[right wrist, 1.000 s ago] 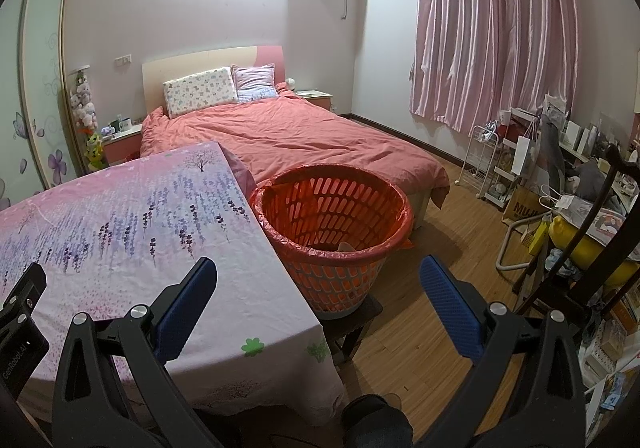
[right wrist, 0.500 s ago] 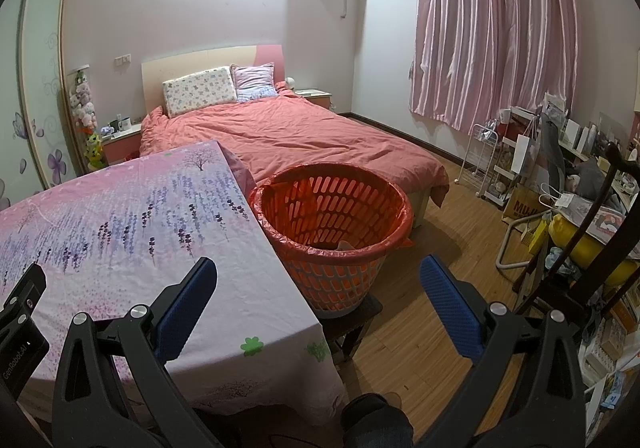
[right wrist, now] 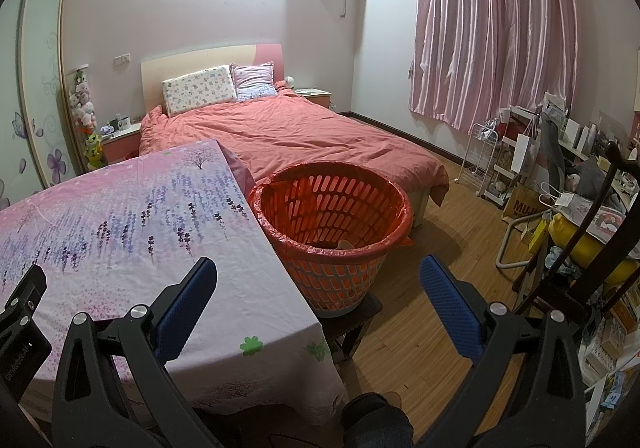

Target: Collect trash

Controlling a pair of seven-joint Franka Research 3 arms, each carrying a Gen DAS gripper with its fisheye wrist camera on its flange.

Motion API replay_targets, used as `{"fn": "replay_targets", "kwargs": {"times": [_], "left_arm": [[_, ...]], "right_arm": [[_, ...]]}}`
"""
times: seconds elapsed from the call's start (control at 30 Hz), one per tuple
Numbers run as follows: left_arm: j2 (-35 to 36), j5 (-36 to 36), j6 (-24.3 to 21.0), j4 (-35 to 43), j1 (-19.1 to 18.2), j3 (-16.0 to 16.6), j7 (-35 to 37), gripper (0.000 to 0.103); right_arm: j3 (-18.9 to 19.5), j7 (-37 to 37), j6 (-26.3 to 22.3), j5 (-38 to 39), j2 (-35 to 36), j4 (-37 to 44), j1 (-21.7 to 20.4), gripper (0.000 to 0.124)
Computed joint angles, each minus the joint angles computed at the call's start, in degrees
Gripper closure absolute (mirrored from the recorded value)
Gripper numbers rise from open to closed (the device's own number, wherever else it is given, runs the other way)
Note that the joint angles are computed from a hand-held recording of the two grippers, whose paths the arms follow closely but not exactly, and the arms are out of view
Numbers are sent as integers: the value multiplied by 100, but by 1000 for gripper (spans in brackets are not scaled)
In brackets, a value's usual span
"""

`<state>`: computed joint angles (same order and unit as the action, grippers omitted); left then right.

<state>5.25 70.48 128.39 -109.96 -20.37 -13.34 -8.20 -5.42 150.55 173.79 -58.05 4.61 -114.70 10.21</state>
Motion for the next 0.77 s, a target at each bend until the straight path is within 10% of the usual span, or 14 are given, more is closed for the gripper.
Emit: {"fn": "replay_targets", "kwargs": {"times": [0.77], "left_arm": [[-72, 60, -9, -73, 42, -9, -8, 4]], "right_arm": [[-2, -11, 4, 12, 6, 3, 1, 23]]}}
